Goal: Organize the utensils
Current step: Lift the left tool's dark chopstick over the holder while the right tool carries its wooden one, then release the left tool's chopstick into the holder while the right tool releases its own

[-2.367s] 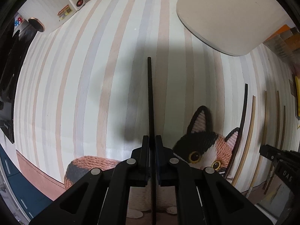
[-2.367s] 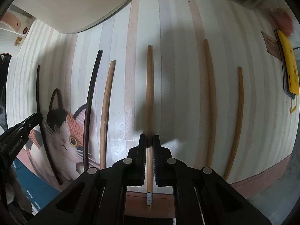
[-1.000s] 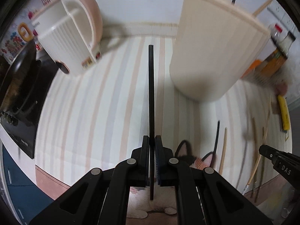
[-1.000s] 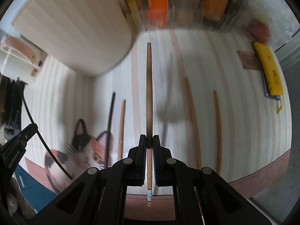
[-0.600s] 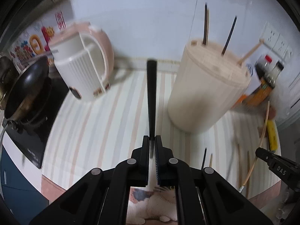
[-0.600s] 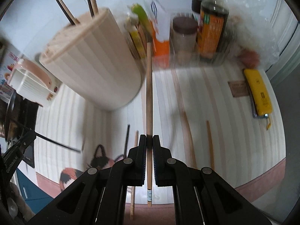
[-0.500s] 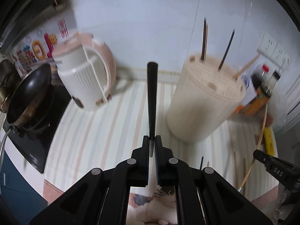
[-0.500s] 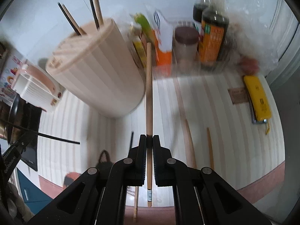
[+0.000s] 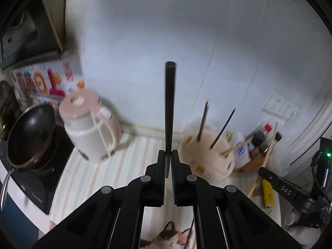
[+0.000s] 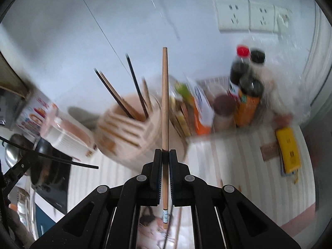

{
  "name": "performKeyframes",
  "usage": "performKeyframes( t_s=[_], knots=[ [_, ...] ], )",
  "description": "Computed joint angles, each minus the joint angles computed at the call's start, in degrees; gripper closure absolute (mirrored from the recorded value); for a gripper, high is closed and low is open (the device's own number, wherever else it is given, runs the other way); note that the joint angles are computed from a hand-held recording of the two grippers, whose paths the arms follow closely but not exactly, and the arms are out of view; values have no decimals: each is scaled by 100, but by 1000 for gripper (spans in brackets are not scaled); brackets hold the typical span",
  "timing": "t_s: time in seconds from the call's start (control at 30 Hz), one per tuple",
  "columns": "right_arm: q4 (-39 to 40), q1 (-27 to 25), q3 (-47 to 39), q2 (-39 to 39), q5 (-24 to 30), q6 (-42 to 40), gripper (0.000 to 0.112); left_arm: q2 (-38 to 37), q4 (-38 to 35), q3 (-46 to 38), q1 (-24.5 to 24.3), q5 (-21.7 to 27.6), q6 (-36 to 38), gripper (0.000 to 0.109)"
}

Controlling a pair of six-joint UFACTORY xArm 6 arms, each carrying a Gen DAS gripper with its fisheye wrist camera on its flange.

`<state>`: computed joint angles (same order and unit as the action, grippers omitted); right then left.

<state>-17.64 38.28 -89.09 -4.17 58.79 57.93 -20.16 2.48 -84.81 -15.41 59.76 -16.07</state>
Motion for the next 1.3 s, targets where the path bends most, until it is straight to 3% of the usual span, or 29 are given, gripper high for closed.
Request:
performKeyframes(
  t_s=[0.27,0.57,0.83,1.03,1.1,1.13,1.17,1.23,1.27,1.3],
  knots=[
    [-125,-260,-1360,788,-127,-247,106,957,-268,-1494,-209,77,206,106],
    [-289,-630,-2207,1640,-646,-74,106,2361,-610,-2968,-276,704,586,106],
    [-612,-717,-2299,2014,-865,-58,106,2960,-653,-3270,-280,1204,754,106],
    [-87,-708,-2314,2110,-703,-689,105,3069,-898,-3568,-233,1688,665,103],
    [45,-714,-2223,2016,-691,-748,102,2942,-845,-3568,-230,1586,601,101],
    [15,-712,-2159,1928,-660,-722,94,2891,-766,-3546,-240,1546,571,101],
    [-28,-708,-2085,1833,-651,-671,85,2811,-638,-3510,-262,1479,508,99],
    [-83,-713,-1868,1601,-725,-580,77,2578,-397,-3317,-280,1350,370,78],
    [-118,-706,-1783,1466,-685,-542,75,2538,-337,-3276,-265,1324,324,50],
    [-150,-694,-1737,1379,-627,-509,74,2317,-229,-2995,-259,1176,224,30]
  ],
)
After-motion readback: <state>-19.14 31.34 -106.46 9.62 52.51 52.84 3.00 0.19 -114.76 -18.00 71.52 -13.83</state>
